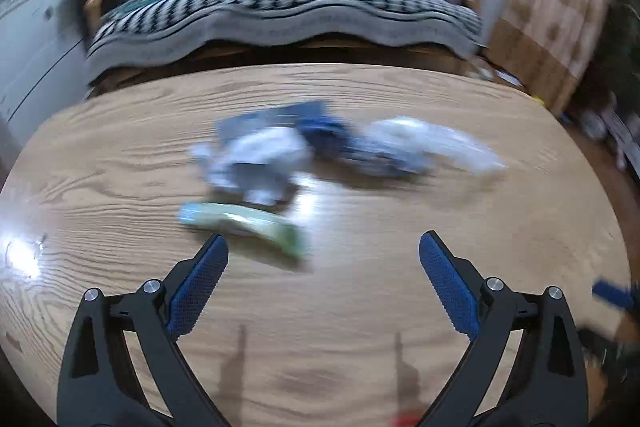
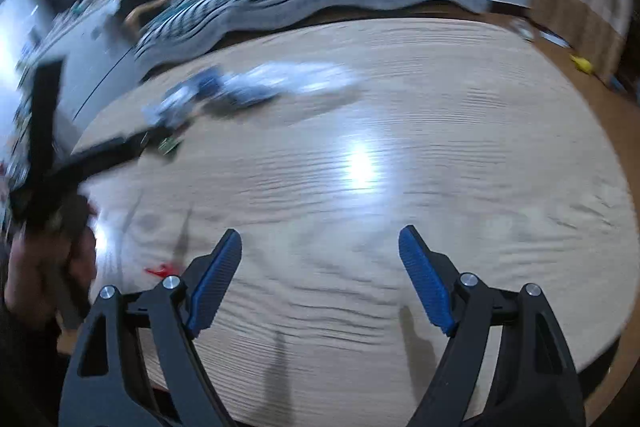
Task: Collect trash
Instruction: 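Swing both tools back over the remaining trash on the table, then grasp the white tissue with left tool while right tool grasps red plastic toy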
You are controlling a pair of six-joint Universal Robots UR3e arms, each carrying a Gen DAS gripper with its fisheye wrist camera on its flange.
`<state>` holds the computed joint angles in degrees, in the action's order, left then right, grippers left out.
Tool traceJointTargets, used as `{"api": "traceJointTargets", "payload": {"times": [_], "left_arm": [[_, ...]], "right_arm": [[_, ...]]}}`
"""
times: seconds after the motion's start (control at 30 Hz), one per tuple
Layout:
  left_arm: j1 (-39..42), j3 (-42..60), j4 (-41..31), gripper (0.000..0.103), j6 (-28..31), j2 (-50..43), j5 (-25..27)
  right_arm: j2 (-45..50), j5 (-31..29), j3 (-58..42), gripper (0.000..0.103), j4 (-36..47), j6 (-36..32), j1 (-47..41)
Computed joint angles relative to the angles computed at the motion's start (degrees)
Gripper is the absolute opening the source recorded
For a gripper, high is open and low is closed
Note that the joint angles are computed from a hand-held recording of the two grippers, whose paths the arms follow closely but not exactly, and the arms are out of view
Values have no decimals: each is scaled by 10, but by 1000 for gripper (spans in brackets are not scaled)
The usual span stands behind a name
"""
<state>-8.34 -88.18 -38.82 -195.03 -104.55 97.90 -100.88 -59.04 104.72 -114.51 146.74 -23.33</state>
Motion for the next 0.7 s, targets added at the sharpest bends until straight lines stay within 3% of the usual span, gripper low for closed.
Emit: {"api": "traceJointTargets", "payload": {"times": [0.2, 0.4, 0.47, 0.5, 0.53, 0.7], "left_arm": [[75, 29, 13, 93, 16, -40, -55], [78, 124, -6, 93, 19, -131, -61], [72, 137, -9, 87, 27, -148, -42], [68, 136, -6, 72, 30, -151, -30], [68, 138, -9, 68, 29, -152, -29], [72, 109, 8, 58, 15, -123, -31]], "right_arm": [[49, -43, 4, 78, -56, 40, 128], [39, -23, 25, 78, -39, -4, 155], [25, -27, 40, 78, -36, -23, 158], [21, -30, 45, 78, -37, -29, 160], [16, -32, 51, 78, -38, -34, 160], [-11, -32, 71, 78, -19, -68, 152]]}}
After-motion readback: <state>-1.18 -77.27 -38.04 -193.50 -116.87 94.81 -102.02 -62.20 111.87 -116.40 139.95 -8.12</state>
